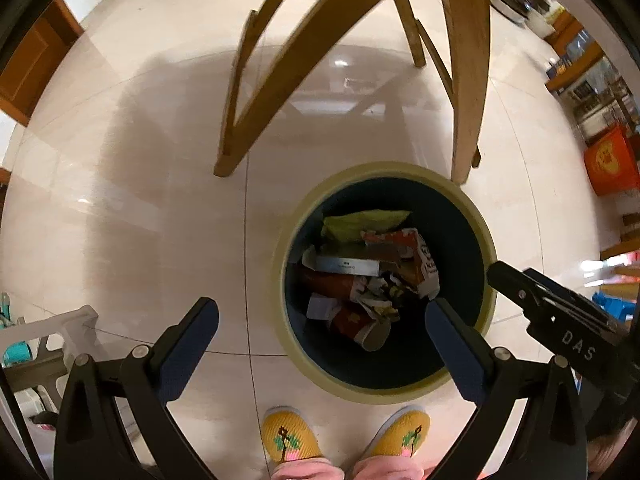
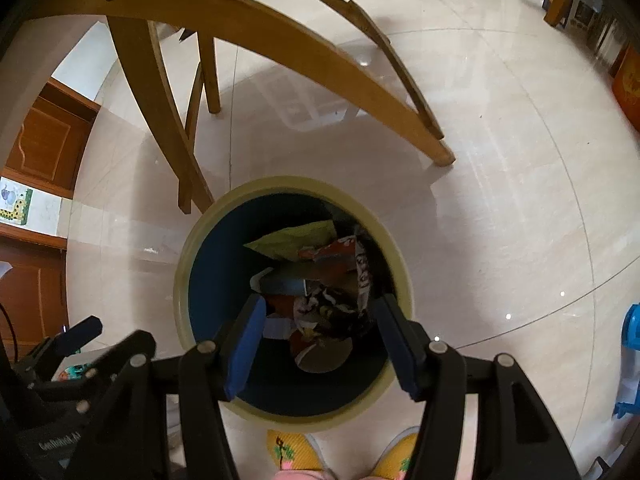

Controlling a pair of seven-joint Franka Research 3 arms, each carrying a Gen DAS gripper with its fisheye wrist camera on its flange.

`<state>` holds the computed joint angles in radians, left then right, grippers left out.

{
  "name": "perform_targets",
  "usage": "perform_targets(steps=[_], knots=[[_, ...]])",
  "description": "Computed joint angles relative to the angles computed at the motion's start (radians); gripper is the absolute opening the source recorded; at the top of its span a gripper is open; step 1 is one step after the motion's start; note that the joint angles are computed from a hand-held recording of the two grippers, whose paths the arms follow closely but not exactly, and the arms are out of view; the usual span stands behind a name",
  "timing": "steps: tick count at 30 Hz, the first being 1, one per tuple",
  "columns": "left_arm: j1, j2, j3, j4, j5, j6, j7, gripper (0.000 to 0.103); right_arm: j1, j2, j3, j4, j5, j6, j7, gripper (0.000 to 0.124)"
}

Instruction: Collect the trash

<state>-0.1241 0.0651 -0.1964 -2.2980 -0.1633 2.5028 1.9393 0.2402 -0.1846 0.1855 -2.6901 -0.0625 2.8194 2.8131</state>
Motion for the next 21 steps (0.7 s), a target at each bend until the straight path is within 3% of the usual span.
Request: perform_targets(steps=[4, 9, 21], knots=[[0.003, -0.021, 0.003, -0.009, -0.006, 0.014, -0.012, 0.102, -0.020, -0.025, 0.023, -0.006, -0.060, -0.014, 0.044, 0.058], [-0.002, -0.082, 0.015, -0.010, -0.039, -0.025, 0.002, 0.102, -0.012, -0.083, 0.035, 0.002, -0.066, -0.061, 0.050, 0.058], [-0.015, -0.220, 0.070, 0.077, -0.066, -0.196, -0.031, 0.102, -0.023, -0.250, 0.066, 0.084, -0.062, -0.248, 0.033, 0.066]])
